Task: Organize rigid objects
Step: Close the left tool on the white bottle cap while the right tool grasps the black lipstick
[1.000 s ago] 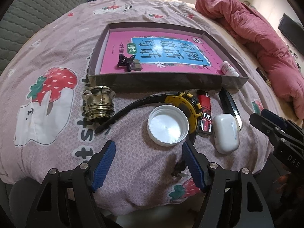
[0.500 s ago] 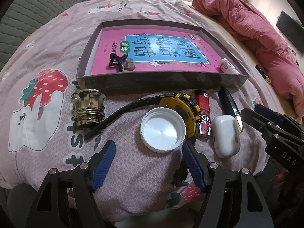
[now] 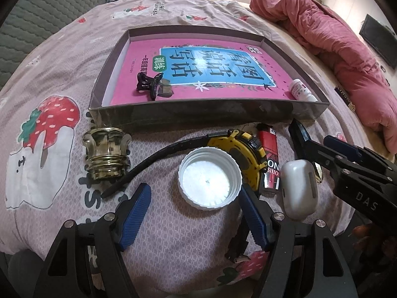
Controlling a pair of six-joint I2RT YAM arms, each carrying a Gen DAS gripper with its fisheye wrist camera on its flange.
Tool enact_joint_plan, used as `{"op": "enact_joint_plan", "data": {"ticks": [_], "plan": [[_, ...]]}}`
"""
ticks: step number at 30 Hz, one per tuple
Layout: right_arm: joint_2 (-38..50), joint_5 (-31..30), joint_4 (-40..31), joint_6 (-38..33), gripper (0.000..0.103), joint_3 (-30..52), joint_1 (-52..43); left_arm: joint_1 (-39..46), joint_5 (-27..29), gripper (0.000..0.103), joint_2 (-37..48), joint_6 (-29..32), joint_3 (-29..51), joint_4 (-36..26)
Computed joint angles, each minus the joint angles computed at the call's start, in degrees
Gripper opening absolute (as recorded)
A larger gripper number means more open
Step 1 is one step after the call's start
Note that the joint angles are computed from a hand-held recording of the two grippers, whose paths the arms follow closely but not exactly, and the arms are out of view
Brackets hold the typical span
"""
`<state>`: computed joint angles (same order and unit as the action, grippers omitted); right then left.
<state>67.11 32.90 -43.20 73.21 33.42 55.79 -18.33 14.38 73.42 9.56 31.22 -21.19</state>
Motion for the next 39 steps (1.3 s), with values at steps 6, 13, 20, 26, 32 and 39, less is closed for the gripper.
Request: {"op": "enact_joint_plan", "data": {"ticks": [6,13,20,26,32,39], "plan": [[2.2,-1.7,2.7,-2.6,0.052,-0.6,-3.3,-0.2,-0.4,0.074,2.1,-0.7,0.7,2.0],[4.4,-2.1,4.1,-3.6,0.052,-0.7,-4.5,0.1,0.0,0.074,3.1,-0.7,1.0,2.8],[6.7,-1.7,4.7,-4.3,0.052,-0.2,-5.1,0.1,0.2,0.074,4.1,-1.2,1.2,3.8],[7.9,-1.3,5.2,-4.1,0.052,-0.2,-5.0,-0.3,-0.2,0.074,4.8,-1.8,1.3,5.1],[8.3,-0.6,5.1,-4.2,0.051,0.0,-4.3,-0.9,-1.0,0.074,4.9,-2.1,0.9,6.2],[9.7,0.9,4.1,-4.9,0.026,1.2,-1.6,-2.3,-2.7,0.074,5.1,-2.9,0.6,8.1]]}}
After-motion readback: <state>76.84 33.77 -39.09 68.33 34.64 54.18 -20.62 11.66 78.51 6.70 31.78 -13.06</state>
